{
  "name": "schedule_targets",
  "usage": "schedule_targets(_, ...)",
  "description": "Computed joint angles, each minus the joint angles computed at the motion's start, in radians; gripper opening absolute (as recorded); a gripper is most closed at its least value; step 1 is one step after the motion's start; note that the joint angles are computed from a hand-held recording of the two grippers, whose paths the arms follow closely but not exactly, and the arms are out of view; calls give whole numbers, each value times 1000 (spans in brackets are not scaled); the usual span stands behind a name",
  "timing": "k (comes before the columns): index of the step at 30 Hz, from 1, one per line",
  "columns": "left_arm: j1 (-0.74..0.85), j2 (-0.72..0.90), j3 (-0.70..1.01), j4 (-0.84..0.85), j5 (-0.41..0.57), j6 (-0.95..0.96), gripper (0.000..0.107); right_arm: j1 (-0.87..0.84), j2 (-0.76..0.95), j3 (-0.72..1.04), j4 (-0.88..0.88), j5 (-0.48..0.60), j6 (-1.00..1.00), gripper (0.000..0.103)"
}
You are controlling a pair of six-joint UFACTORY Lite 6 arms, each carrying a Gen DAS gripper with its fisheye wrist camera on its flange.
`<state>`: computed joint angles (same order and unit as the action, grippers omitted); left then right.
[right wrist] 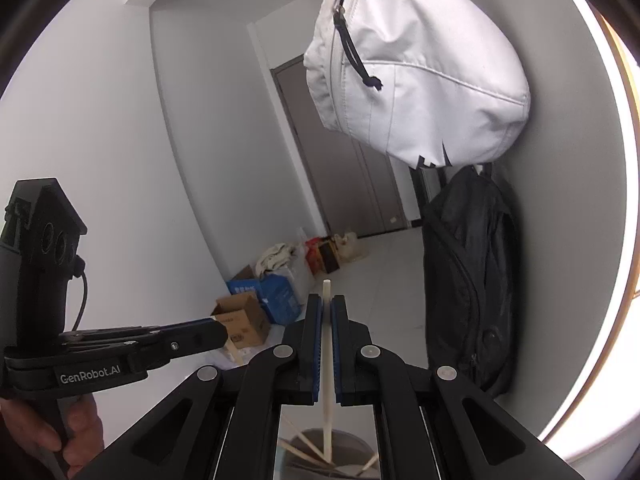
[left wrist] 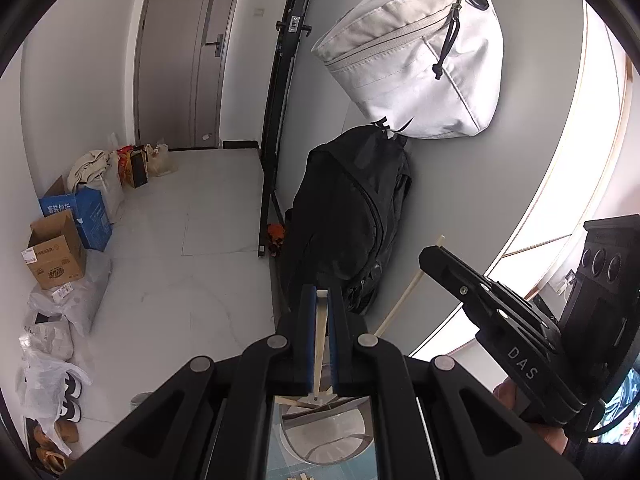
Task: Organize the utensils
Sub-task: 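Carry both held chopsticks over the white holder and lower them in, then open both tools and withdraw them from the holder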
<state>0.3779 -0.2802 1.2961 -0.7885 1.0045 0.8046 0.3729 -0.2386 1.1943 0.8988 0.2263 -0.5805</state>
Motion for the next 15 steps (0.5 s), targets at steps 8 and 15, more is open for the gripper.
schedule_targets(8,-8,32,-41,-21,4,46,1,7,6,-86,120,-5,-156,4)
schedule_targets(15,3,60,-63,-63,57,124,1,11,25,-138,192,88,-236,5)
